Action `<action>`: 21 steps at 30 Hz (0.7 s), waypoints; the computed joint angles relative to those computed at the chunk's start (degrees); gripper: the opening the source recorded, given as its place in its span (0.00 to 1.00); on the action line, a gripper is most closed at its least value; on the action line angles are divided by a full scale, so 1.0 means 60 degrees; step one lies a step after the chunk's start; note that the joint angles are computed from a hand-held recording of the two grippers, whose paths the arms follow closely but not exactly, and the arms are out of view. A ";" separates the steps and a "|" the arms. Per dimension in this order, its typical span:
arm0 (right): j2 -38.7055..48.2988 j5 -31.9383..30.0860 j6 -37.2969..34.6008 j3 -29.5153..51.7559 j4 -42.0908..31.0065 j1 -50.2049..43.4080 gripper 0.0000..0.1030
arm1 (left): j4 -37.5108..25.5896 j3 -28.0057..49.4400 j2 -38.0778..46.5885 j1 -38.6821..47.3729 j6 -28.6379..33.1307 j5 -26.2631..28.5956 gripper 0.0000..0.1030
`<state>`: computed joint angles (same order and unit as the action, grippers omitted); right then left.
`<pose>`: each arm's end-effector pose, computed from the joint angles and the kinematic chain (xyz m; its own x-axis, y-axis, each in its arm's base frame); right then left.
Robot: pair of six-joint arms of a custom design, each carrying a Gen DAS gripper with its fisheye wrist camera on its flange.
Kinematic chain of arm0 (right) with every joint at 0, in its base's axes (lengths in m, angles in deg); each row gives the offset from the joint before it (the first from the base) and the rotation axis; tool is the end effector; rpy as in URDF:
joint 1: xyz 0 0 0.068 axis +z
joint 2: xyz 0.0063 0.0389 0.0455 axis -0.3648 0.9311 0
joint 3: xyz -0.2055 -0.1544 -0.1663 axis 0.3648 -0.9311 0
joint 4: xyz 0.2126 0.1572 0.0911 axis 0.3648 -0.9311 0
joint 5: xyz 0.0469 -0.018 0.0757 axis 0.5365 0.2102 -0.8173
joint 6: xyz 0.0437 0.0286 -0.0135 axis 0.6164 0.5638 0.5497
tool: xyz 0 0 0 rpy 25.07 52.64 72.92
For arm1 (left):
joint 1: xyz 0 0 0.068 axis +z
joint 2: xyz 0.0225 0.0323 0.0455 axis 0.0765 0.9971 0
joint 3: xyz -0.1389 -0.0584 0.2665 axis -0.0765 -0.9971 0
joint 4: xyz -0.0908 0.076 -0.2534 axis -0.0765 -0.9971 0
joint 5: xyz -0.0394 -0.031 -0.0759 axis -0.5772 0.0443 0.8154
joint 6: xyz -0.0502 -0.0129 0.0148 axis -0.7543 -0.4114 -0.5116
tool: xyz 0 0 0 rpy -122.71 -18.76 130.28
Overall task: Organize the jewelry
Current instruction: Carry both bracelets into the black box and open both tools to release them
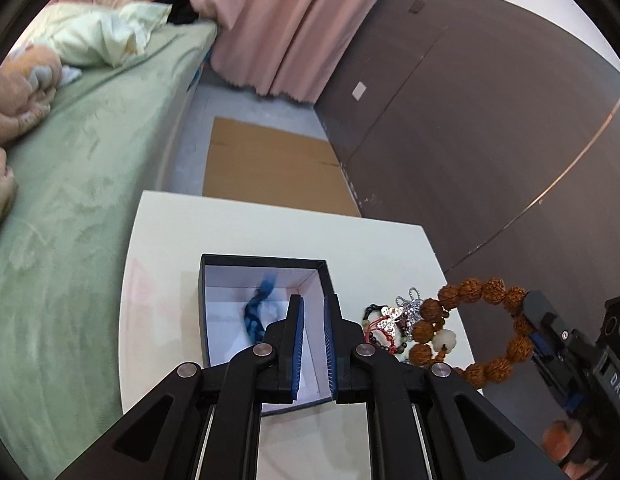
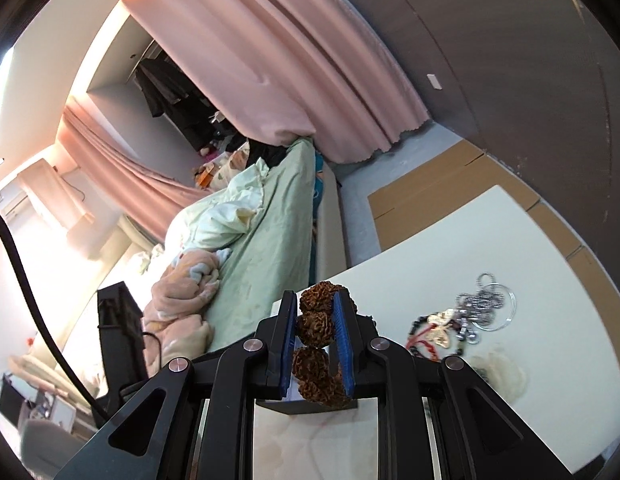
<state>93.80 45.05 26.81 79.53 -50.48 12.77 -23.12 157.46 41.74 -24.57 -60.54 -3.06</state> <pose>0.2014 0.1168 0.3449 -0.3617 0.6496 -0.6687 0.2509 0.7587 0.6012 0.3715 -0.2228 0.3410 -0.8031 0.2483 -0.5416 0.5231 0.7290 -0.4415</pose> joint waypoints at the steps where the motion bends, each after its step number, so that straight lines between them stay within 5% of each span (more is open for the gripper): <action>1: 0.0123 -0.0090 -0.0039 0.0010 0.0132 -0.0038 0.19 | -0.0154 0.0156 0.0121 0.0026 -0.0006 0.0041 0.11; 4: 0.0549 -0.0519 -0.0157 0.0108 0.0501 -0.0224 0.19 | -0.0375 0.0380 0.0325 0.0181 -0.0138 0.0235 0.19; 6: 0.0908 -0.0614 -0.0129 0.0238 0.0693 -0.0150 0.19 | -0.0336 0.0342 0.0284 0.0304 -0.0254 0.0343 0.46; 9: 0.1353 -0.0748 -0.0141 0.0451 0.0793 -0.0078 0.19 | 0.0098 -0.0044 -0.0088 0.0541 -0.0482 0.0398 0.73; 21: 0.2458 -0.2146 -0.0106 0.0350 0.2845 -0.0312 0.20 | 0.0107 -0.0093 -0.0330 0.1250 -0.0544 0.0341 0.80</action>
<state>108.55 32.18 26.18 81.62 -33.40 10.89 -22.47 156.90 39.76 -17.07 -63.81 -1.01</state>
